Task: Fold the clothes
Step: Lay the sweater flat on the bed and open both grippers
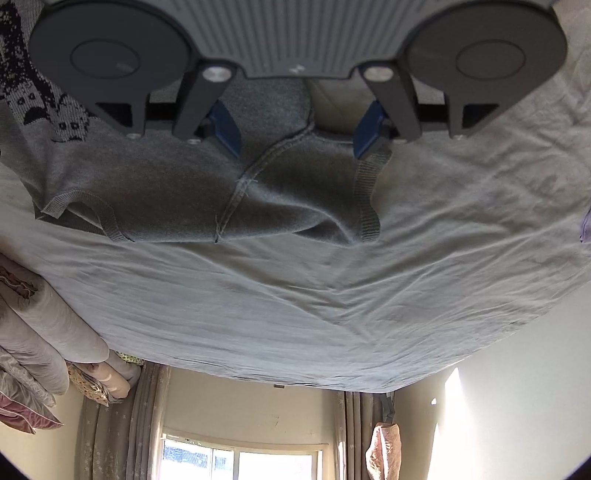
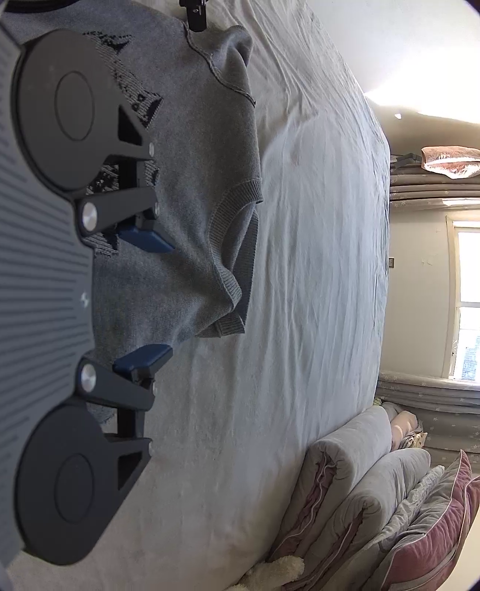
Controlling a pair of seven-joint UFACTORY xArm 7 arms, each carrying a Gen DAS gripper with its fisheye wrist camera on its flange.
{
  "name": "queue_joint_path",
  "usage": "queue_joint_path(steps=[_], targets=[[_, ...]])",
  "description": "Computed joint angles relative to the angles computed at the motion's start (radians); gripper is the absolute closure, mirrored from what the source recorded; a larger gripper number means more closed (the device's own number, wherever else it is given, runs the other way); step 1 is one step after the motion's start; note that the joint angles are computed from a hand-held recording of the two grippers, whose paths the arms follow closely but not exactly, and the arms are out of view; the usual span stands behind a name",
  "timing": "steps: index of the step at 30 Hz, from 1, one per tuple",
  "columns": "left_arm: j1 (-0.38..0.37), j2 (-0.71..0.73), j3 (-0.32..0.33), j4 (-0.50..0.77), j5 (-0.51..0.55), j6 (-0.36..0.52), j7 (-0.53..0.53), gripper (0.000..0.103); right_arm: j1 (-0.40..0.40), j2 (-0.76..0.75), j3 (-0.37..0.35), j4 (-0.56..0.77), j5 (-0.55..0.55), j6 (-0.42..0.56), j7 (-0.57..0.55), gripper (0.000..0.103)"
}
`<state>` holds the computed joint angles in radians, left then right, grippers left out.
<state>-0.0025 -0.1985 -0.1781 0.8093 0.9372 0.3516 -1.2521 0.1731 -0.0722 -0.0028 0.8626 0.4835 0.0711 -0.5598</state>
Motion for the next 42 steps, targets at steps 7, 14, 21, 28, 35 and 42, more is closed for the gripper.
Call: queue_joint_path(steps=[7,14,21,28,35,42], targets=[[-0.018,-0.116,-0.019,-0.097,-0.132,0.002,0.088,0.032,0.030,-0.120,-0.035,-0.112,-0.013,0.014,0.018,0.044],[-0.032,-0.246,-0.043,-0.221,-0.307,-0.021,0.203,0.027,0.075,-0.239,-0.089,-0.226,-0.047,0.030,0.076,0.043],[-0.097,-0.390,-0.018,-0.352,-0.474,-0.047,0.371,0.026,0.080,-0.355,-0.110,-0.338,-0.119,0.053,0.132,0.042],[-0.229,-0.556,0.049,-0.467,-0.656,-0.019,0.529,0.025,0.110,-0.461,-0.148,-0.425,-0.124,0.105,0.192,0.042],[-0.416,-0.681,0.129,-0.553,-0.844,-0.002,0.677,0.026,0.108,-0.579,-0.145,-0.510,-0.123,0.178,0.268,0.042],[-0.464,-0.687,0.052,-0.558,-0.955,0.013,0.718,0.079,0.167,-0.713,-0.183,-0.603,-0.098,0.233,0.270,0.042]])
